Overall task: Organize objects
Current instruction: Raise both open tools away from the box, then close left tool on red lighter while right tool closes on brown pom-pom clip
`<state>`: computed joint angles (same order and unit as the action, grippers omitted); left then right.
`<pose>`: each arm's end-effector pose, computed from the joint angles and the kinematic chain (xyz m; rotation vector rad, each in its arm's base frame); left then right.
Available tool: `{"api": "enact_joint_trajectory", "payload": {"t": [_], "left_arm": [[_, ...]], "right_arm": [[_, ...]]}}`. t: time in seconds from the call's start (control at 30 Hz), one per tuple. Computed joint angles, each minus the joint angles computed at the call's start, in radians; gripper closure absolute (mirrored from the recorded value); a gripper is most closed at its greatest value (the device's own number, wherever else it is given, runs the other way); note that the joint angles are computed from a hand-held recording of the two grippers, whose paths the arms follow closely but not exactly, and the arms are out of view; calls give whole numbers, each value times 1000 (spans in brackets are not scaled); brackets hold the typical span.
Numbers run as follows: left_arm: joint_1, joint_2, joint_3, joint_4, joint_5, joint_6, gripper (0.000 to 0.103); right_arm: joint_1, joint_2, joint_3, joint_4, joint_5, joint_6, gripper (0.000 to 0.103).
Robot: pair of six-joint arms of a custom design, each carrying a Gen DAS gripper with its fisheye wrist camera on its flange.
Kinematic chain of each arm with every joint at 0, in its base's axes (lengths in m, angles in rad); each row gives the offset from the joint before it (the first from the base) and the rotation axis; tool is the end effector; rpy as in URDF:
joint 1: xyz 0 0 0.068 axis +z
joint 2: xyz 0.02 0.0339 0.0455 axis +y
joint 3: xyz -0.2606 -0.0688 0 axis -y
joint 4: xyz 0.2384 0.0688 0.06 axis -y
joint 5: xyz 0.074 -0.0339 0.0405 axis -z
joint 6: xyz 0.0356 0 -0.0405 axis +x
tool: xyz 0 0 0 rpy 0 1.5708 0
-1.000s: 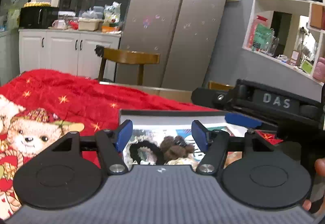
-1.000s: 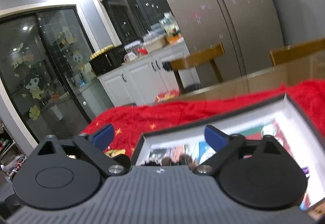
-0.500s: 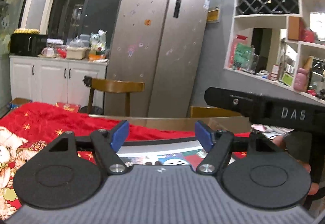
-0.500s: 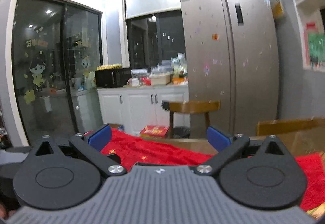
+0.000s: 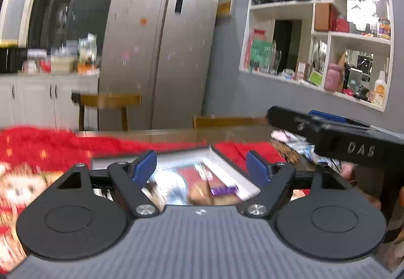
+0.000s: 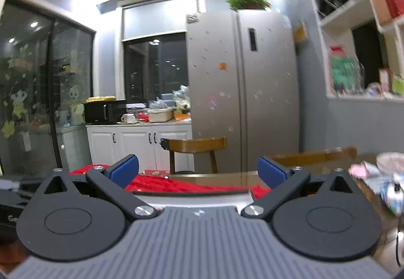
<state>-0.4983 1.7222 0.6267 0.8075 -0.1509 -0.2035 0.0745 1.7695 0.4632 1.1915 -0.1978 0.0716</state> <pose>0.2893 -0.1513 0.1556 0.1699 1.8620 -0.3466 0.2985 0.0293 0.1421 -0.1514 1.6841 0.2762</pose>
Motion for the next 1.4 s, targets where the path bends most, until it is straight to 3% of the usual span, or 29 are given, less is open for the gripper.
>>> {"api": "enact_joint_trajectory", "payload": {"t": [0.17,0.27,0.33,0.43,0.6,0.7,0.8,1.03,1.4], "left_arm": [[-89,17,-5,-98,-62,-51,21],[-144,53,-31,-94,-97,-87,21],[-167,109,-33,-76,-72,-123,22],[-192,229,-18,-5,-71,-172,22],[-223,376,43,3,-92,-151,22],[-215,405,78,-42,-81,-170,23],[-204,408,72,-13,-86,-172,24],[-228,426,152,-133,-186,-116,49],[-204,452,187,-135,-209,-123,59]], "right_arm": [[-95,100,-35,78,-108,-22,0],[-131,224,-25,154,-177,-47,0],[-145,307,5,181,-195,-29,0],[-164,331,61,52,-204,21,0],[-160,409,106,43,-184,29,0],[-171,433,131,16,-245,27,0],[-172,455,128,39,-295,-5,0],[-130,452,185,-113,-296,-84,4],[-145,473,261,-237,-284,-1,12]]}}
